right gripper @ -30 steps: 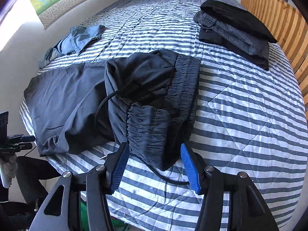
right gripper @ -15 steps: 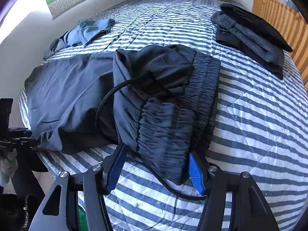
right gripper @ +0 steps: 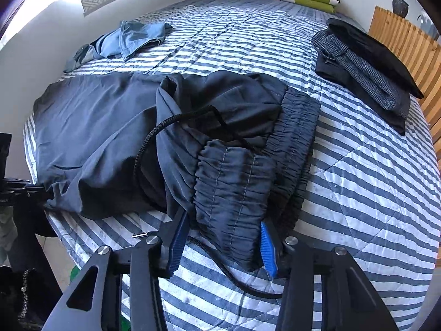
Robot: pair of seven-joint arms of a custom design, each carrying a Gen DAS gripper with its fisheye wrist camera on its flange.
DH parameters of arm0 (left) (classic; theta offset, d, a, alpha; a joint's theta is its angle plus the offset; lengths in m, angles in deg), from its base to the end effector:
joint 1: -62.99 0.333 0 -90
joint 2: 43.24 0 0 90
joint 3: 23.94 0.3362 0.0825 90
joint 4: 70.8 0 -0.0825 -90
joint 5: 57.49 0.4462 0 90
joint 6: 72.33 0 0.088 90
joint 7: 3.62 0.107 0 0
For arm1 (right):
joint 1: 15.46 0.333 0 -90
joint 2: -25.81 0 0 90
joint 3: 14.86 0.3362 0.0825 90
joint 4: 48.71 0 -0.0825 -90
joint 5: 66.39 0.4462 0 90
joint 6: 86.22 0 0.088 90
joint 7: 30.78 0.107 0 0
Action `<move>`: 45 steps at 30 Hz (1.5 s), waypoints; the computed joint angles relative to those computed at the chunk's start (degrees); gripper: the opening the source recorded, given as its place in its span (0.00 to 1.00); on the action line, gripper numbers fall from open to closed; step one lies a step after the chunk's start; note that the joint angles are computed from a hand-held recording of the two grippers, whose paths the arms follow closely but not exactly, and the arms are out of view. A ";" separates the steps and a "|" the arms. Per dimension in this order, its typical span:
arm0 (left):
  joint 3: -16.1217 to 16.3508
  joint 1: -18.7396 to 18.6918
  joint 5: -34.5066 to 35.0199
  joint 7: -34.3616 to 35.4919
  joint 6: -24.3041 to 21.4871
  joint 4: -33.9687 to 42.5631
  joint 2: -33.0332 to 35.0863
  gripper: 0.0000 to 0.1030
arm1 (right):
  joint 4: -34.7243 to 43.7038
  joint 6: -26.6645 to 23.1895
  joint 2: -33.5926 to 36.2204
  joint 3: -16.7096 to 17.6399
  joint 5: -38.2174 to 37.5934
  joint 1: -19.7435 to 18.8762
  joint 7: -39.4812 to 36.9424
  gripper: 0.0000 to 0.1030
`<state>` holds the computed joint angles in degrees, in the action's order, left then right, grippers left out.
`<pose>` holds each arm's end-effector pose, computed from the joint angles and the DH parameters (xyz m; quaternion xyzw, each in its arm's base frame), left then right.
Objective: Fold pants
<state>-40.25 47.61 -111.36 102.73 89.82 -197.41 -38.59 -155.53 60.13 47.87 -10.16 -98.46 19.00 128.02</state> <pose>0.5463 -0.2873 0.3679 0.6625 -0.6626 0.3436 0.0636 0.5535 0.4552 0.3215 -0.6510 0.7241 -0.1467 0.1742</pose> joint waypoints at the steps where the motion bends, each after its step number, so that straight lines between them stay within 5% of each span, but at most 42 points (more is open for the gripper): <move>1: -0.34 -0.49 0.12 -0.25 2.08 -1.48 -1.67 0.01 | -0.03 -0.82 -0.38 -0.32 -0.67 0.41 0.58 0.27; 2: -0.66 -1.03 -0.62 0.60 3.75 -2.64 -3.03 0.01 | 0.10 -2.14 -0.79 -0.48 -1.20 0.72 0.94 0.12; 4: -0.85 -2.41 0.61 0.20 5.79 -4.53 -4.62 0.00 | -0.83 -2.72 -2.48 -0.78 -2.66 0.86 2.25 0.11; 9: 0.45 -2.91 12.96 -7.36 0.16 -4.89 -2.48 0.01 | -1.71 -4.35 -3.08 0.61 -1.56 -0.98 0.74 0.11; 13: 1.08 -1.69 11.64 -1.21 -7.09 -5.12 -5.04 0.02 | -2.63 -3.73 -2.96 2.44 3.42 -2.84 -7.37 0.33; 14: 1.35 -1.62 13.68 -1.21 -8.65 -5.36 -6.11 0.03 | -3.87 -2.66 -3.90 1.95 3.22 -2.68 -6.27 0.41; 17: 2.01 -1.30 19.81 -3.67 -11.61 -5.62 -8.93 0.06 | -9.85 6.72 -7.82 0.15 0.82 -3.05 0.33 0.44; 21: 2.52 -1.53 20.97 -3.14 -9.60 -3.78 -8.71 0.08 | -14.02 14.64 -9.91 -2.09 -3.58 -4.20 10.58 0.48; 26: 2.09 -1.30 23.79 -1.69 -9.54 2.93 -1.43 0.10 | -13.37 19.96 -5.89 2.32 8.86 -10.33 1.34 0.49; 29: 1.92 -0.68 25.73 -2.06 -13.10 6.86 3.02 0.10 | -13.37 23.74 -4.57 2.65 12.14 -10.10 -2.85 0.49; 31: 1.69 -0.45 26.77 -2.62 -15.09 8.73 5.46 0.10 | -13.11 23.64 -4.52 1.43 11.52 -8.29 -3.90 0.49; 33: 1.41 -0.21 27.63 -2.28 -15.78 9.22 6.53 0.10 | -12.05 20.37 -5.05 -3.94 4.96 -2.51 2.19 0.32; 36: 0.85 0.51 26.68 -0.49 -16.21 9.53 6.87 0.10 | -10.18 14.74 -6.47 -6.08 -2.26 0.10 7.09 0.16; 41: 0.63 1.02 25.18 1.17 -16.26 8.72 6.23 0.09 | -3.81 4.70 -7.27 -7.23 -15.27 0.48 12.29 0.11; 45: 0.87 1.00 25.67 0.53 -18.16 8.86 5.48 0.09 | 4.66 0.25 -1.04 -4.25 -11.15 -4.52 3.35 0.11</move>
<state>-39.38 48.60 -85.70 103.26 71.66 -188.55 -33.10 -150.87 60.39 46.83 -14.41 -109.61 14.47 131.38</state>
